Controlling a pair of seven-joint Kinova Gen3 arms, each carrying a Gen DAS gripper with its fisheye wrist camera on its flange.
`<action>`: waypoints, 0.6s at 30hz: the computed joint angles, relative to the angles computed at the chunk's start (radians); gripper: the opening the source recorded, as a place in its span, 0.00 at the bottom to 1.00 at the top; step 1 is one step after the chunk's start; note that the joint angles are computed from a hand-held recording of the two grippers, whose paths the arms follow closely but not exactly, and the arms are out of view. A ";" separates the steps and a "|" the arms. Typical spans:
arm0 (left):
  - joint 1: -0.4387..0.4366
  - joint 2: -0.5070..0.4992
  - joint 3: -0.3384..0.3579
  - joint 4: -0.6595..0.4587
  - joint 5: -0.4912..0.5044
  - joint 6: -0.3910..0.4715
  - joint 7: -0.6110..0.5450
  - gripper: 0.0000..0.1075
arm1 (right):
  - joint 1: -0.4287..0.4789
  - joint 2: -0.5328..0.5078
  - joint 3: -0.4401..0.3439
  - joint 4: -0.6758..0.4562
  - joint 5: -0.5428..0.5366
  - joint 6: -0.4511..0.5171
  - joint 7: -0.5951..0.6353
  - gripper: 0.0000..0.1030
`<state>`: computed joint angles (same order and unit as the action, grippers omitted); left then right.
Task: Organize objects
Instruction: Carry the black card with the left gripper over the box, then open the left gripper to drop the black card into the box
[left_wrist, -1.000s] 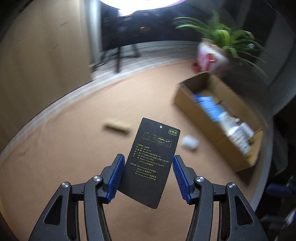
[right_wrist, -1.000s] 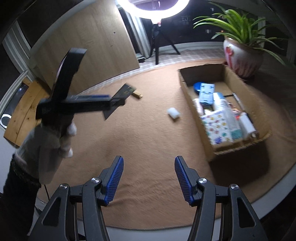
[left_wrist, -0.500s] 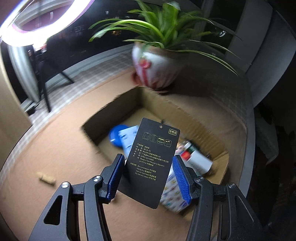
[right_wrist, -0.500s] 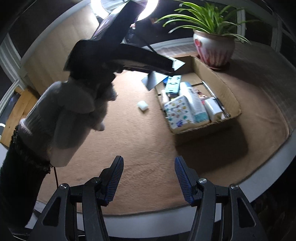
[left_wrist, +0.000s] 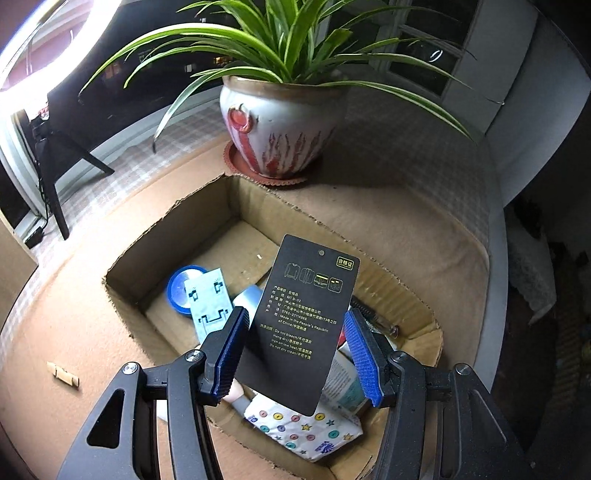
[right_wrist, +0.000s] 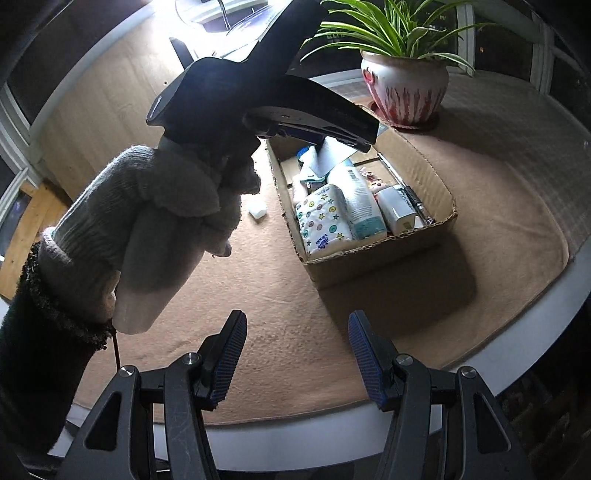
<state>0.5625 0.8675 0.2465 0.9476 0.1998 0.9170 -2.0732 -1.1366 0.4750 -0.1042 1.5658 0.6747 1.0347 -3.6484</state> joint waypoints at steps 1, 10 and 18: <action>-0.001 0.000 0.002 0.001 0.002 -0.001 -0.003 0.54 | 0.002 -0.001 -0.001 0.002 -0.001 -0.003 0.000 0.52; -0.029 -0.025 0.013 0.034 0.027 -0.009 -0.031 0.74 | 0.011 0.004 -0.002 -0.013 -0.003 -0.015 0.032 0.52; -0.102 -0.086 0.019 0.113 0.055 -0.043 -0.057 0.74 | 0.024 0.028 0.013 -0.042 -0.014 -0.048 0.073 0.52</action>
